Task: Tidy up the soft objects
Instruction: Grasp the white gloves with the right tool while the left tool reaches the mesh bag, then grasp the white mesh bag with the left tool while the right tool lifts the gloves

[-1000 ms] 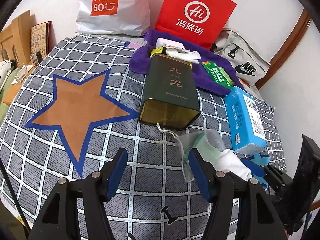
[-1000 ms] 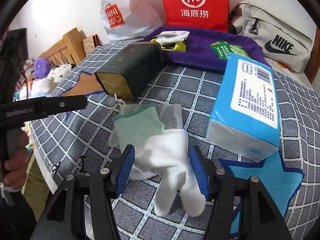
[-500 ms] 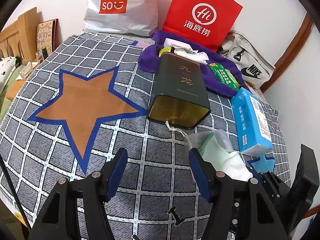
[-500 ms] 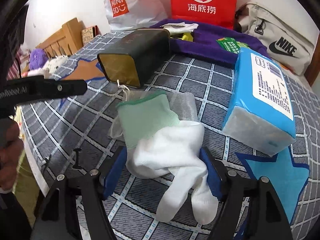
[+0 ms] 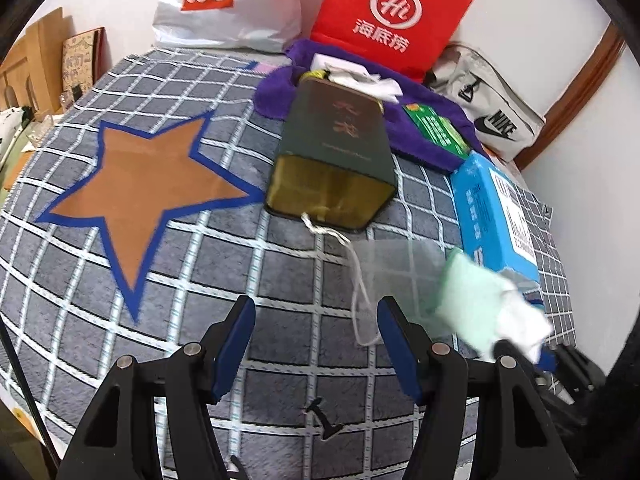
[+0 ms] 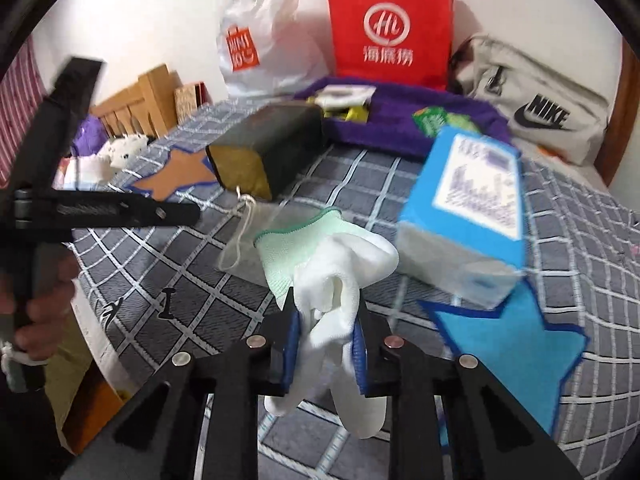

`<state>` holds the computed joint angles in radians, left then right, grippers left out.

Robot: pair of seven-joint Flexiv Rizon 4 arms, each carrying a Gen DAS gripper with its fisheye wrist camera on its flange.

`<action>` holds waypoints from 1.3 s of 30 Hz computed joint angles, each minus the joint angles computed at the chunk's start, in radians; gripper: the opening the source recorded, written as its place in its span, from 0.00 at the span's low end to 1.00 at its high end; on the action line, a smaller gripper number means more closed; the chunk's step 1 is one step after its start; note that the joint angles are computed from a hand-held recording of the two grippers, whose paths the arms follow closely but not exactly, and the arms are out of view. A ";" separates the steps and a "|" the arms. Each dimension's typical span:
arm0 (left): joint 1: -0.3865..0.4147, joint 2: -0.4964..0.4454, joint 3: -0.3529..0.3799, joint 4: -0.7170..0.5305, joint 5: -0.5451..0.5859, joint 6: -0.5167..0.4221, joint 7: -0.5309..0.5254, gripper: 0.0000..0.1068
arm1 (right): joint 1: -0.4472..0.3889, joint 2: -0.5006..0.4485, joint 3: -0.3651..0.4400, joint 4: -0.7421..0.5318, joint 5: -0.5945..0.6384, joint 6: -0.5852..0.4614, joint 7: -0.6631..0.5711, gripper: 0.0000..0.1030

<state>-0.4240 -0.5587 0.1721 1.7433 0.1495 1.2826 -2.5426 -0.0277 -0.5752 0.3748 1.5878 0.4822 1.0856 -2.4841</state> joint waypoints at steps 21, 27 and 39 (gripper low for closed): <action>0.006 -0.198 -0.062 -0.332 -0.054 -0.222 0.104 0.95 | -0.080 -0.077 -0.048 -0.038 -0.052 -0.002 0.008 0.22; -0.068 -0.295 -0.003 -0.576 0.056 -0.512 0.093 0.96 | -0.100 -0.085 -0.026 -0.045 -0.046 -0.010 0.002 0.23; -0.070 -0.276 -0.019 -0.569 0.156 -0.481 0.050 0.44 | -0.084 -0.084 -0.025 -0.012 -0.044 0.063 0.017 0.23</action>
<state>-0.4937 -0.8345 0.1529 1.1742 0.3051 0.8012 -2.4925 -0.1121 -0.6591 0.3495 1.5761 0.4380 1.1485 -2.4676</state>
